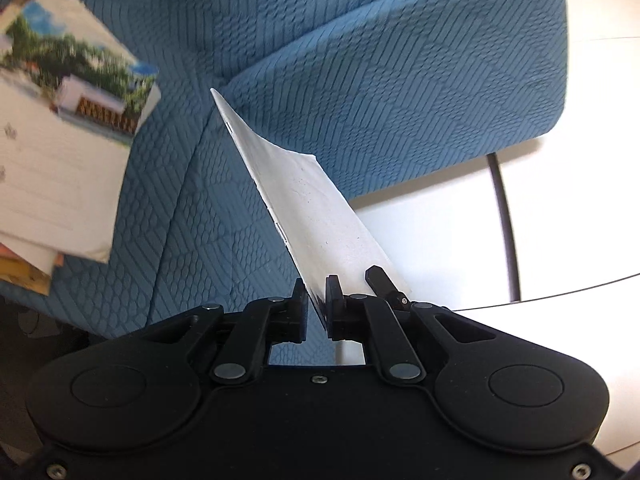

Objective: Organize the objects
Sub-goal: 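Carry the held white sheet with both grippers over the book stack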

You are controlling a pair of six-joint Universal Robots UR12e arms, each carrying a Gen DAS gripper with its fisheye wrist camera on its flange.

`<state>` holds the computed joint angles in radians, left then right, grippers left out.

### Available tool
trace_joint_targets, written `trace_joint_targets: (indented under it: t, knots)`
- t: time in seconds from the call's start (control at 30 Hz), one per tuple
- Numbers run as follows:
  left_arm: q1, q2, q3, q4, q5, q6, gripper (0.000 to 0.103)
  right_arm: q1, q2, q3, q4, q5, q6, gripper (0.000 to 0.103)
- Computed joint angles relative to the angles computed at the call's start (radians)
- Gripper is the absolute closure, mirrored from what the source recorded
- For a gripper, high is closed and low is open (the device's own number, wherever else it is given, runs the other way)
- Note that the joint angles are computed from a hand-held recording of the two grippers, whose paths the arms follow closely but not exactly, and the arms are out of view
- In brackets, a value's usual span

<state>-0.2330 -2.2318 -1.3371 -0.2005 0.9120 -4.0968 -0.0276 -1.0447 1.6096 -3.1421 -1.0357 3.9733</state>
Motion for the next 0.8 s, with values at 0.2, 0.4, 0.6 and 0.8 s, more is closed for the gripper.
trace_joint_targets:
  t: [0.2,0.4,0.6,0.8]
  knots:
    - [0.032,0.030,-0.014,0.019,-0.018,0.006,0.094,0.030,-0.003,-0.038,0.010,-0.003,-0.017,0.095]
    - [0.065,0.061,-0.049,0.060,-0.017,0.016,0.094,0.066,0.007,-0.079,0.018,-0.012,-0.052,0.095]
    - [0.101,0.089,-0.100,0.099,-0.011,0.052,0.094,0.104,0.024,-0.117,0.042,-0.021,-0.097,0.095]
    - [0.126,0.108,-0.138,0.088,0.026,0.118,0.093,0.143,0.051,-0.157,0.104,-0.048,-0.173,0.095]
